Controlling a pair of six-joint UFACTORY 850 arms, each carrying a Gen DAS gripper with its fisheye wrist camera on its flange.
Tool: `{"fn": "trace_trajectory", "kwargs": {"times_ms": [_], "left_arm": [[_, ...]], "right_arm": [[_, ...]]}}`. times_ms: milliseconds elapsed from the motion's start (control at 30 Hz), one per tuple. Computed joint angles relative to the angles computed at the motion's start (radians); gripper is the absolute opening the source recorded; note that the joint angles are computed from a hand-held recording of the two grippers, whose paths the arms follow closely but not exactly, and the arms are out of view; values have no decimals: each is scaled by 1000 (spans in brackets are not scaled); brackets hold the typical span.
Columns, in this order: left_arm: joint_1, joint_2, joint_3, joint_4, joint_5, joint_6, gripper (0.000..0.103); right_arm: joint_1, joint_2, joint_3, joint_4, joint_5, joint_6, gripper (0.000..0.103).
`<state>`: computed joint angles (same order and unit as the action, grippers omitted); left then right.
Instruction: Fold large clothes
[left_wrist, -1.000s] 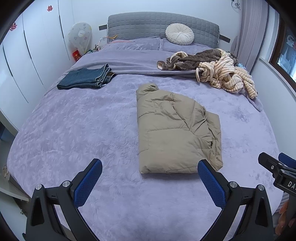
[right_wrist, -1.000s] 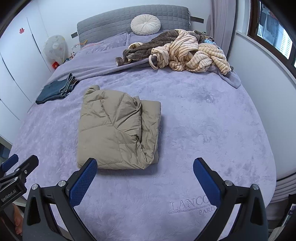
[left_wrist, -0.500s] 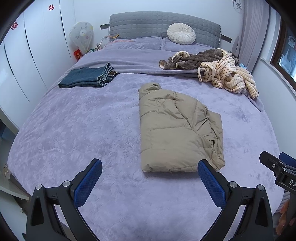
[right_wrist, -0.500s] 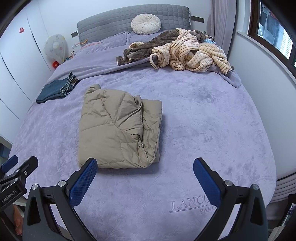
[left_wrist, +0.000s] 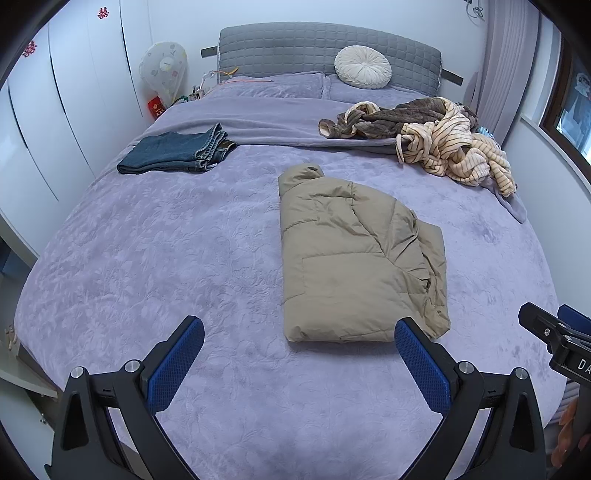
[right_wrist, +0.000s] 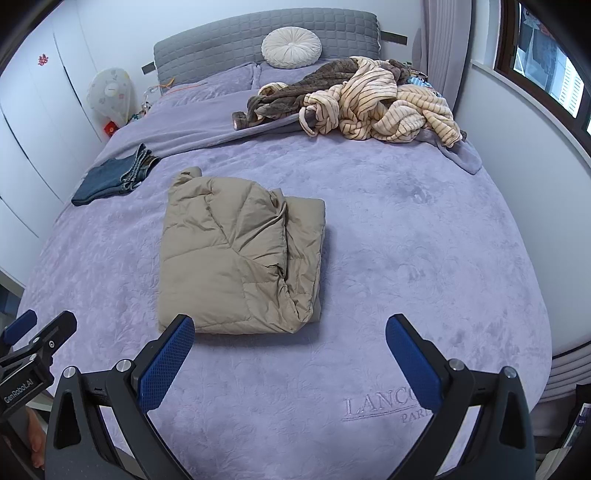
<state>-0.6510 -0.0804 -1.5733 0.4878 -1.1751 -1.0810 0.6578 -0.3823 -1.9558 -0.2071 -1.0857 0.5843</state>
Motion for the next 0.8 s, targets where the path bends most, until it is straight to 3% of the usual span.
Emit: {"fn": "trace_trajectory", "kwargs": {"times_ms": [800], "left_arm": [[4,13,18,-1,6,-1,103]], "right_arm": [[6,-2,-5,2,-8,-1,103]]}}
